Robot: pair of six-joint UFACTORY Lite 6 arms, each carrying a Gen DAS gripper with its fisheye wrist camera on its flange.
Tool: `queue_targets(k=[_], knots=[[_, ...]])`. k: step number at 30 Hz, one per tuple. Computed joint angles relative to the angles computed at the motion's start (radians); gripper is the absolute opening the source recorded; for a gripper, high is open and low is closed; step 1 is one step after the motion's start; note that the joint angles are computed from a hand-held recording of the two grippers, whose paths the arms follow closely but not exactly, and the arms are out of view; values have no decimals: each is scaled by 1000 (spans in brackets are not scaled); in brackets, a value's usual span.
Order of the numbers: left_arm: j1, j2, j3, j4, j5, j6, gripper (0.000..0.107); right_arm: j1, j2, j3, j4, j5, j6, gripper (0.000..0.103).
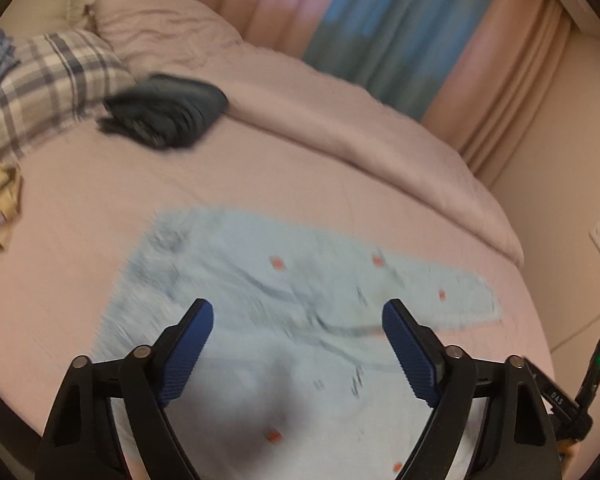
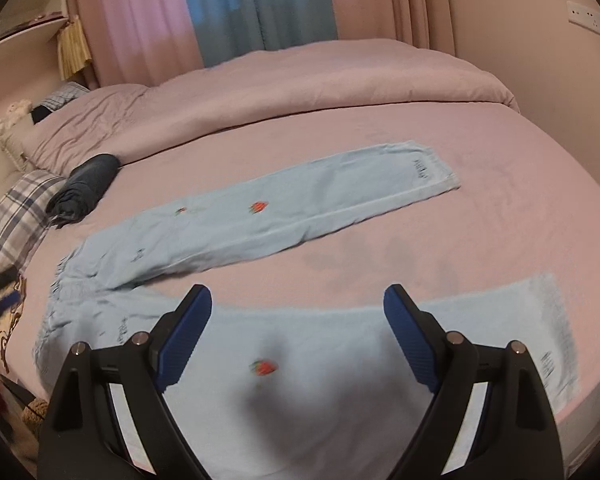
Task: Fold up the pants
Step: 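Move the left tool to the elastic waistband while the right tool reaches a leg hem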
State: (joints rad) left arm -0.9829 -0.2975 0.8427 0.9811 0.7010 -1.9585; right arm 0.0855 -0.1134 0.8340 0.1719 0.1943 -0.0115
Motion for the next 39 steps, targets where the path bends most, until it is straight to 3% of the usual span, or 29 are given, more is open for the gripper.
queue_targets(k=[3, 5, 7, 10, 13, 17, 21, 24, 30, 32, 34, 36, 39], knots=[[159, -97, -26, -38, -55, 108, 77, -103, 154, 195, 214, 117, -253, 89], [300, -106, -54, -90, -142, 175, 74, -151, 275, 345, 224, 197, -258, 90], [404, -62, -73, -166, -198, 239, 65, -189, 409, 508, 223, 274, -230, 90], [463, 43, -116, -181, -215, 203, 58, -201, 605, 727, 58, 329, -49, 90], [526, 119, -167, -208, -324, 226, 54, -189, 762, 883, -124, 353, 121, 90], [571, 96, -210, -71, -412, 77, 54, -202, 959, 1100, -120, 410, 137, 89], [627, 153, -200, -153, -463, 170, 54, -210, 1165, 1370, -202, 502, 179, 88], [636, 182, -199, -168, -463, 179, 54, -239, 1288, 1542, -130, 555, 148, 89], [685, 176, -246, -95, -571, 111, 54, -250, 1315, 1592, -100, 548, 145, 88], [695, 163, -254, -121, -586, 125, 54, -274, 1371, 1696, -60, 598, 122, 81], [693, 156, -257, -84, -586, 79, 54, -299, 1336, 1638, -8, 579, 101, 73], [683, 163, -246, -62, -572, 64, 54, -321, 1274, 1543, 24, 543, 79, 71], [669, 188, -221, -63, -544, 66, 54, -335, 1192, 1430, -91, 481, 159, 71]])
